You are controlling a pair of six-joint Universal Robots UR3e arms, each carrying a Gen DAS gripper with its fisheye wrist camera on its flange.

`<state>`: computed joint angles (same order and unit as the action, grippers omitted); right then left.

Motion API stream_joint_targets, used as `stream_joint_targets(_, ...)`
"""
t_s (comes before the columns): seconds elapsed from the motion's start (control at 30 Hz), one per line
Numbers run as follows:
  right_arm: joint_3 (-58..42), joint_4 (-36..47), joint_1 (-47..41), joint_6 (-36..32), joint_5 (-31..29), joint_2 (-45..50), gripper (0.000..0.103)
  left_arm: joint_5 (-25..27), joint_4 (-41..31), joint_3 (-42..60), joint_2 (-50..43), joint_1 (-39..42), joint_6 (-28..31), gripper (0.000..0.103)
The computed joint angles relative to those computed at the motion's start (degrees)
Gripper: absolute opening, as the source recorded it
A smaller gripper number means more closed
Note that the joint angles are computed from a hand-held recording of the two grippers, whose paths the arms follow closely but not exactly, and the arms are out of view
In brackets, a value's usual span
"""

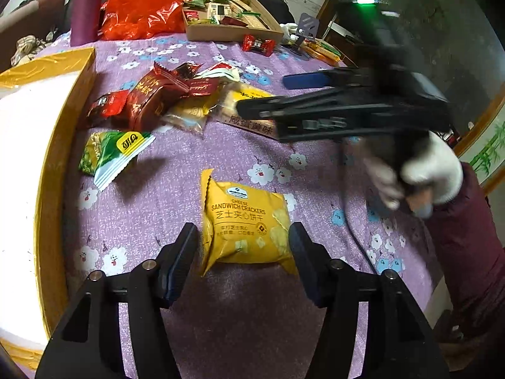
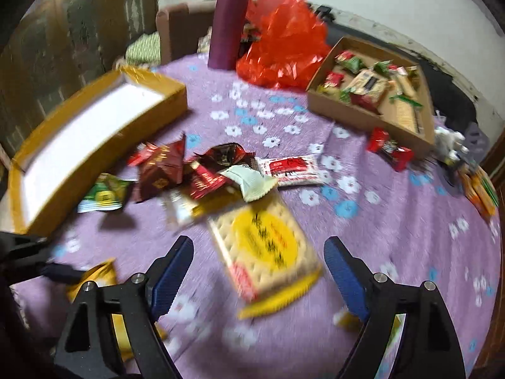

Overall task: Organize snacks
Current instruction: 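Grasp the yellow cheese crackers bag with the left gripper while the right grasps the salted egg cracker pack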

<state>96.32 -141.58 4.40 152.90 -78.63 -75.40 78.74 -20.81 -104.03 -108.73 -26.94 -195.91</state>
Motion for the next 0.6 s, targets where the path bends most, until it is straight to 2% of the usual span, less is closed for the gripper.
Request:
stream_joint_targets(0.1, -4.4, 1.88, 1.12, 0.72, -1.73, 5.06, 0.087, -1.35, -0.2, 1.25, -1.34, 0.2, 0.12, 0.062)
stream_joint_targets(0.13, -5.23, 2.39, 1.12, 0.89, -1.83, 6.18, 0.087, -1.23, -0.36, 2.41, -2.25, -0.14, 0.38, 0.067)
stream_joint_targets(0.2, -2.95, 0.43, 0.42, 0.9, -1.1, 5.83, 0.087, 0.91, -1.36, 6.08, -4.74, -1.79, 0.89, 0.073)
stream_joint_targets(0.33, 0.28, -1.32, -1.42, 3.19, 0.42, 4.01, 0.079, 7.94, -3.56, 13.19, -9.57, -5.73, 1.22, 0.073)
stream_joint_targets(0.4, 2.59, -2.04, -1.7, 3.56, 0.04, 1.96, 0.073, 13.55, -5.65, 16.78, -11.78, -8.49, 1.78, 0.061)
stream_joint_targets(0.43, 3.78, -2.19, -1.89, 3.65, 0.1, 0.93, 0.072, 14.29, -5.71, 17.14, -11.93, -9.06, 2.29, 0.057)
stream_joint_targets(0.53, 8.27, -2.66, -2.95, 3.63, 0.85, -3.04, 0.072, 15.0, -3.0, 14.4, -10.56, -9.06, 1.78, 0.053)
stream_joint_targets(0.6, 10.34, -2.43, -3.78, 4.13, 2.31, -5.06, 0.072, 12.64, 0.01, 10.56, -8.48, -7.46, 0.67, 0.05)
